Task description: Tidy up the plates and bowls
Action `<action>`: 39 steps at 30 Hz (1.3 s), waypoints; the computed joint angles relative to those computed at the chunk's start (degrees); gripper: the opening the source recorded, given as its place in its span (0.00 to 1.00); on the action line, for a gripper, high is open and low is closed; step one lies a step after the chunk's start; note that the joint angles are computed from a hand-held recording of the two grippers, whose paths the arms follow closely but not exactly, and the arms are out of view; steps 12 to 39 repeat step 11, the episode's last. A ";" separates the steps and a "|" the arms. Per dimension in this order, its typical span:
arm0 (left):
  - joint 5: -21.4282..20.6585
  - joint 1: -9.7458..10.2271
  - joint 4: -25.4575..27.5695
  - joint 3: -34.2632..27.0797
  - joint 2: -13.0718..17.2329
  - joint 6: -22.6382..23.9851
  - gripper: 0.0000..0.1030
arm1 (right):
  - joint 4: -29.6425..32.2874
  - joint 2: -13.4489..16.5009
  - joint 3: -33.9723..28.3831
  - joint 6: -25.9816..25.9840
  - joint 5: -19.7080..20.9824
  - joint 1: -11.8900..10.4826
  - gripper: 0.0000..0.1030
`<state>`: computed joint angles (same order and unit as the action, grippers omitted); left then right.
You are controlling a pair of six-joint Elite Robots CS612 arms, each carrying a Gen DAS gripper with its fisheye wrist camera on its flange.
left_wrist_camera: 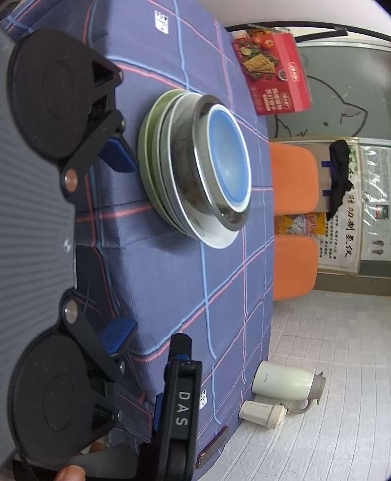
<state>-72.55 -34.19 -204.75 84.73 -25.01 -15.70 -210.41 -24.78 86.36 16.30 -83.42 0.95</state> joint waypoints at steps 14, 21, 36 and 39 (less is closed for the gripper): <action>0.91 0.33 -0.97 -0.37 0.28 -0.46 0.99 | 0.08 -0.10 0.18 -0.99 0.32 0.39 0.75; 0.91 0.33 -0.97 -0.37 0.28 -0.46 0.99 | 0.08 -0.10 0.18 -0.99 0.32 0.39 0.75; 0.91 0.33 -0.97 -0.37 0.28 -0.46 0.99 | 0.08 -0.10 0.18 -0.99 0.32 0.39 0.75; 0.91 0.33 -0.97 -0.37 0.28 -0.46 0.99 | 0.08 -0.10 0.18 -0.99 0.32 0.39 0.75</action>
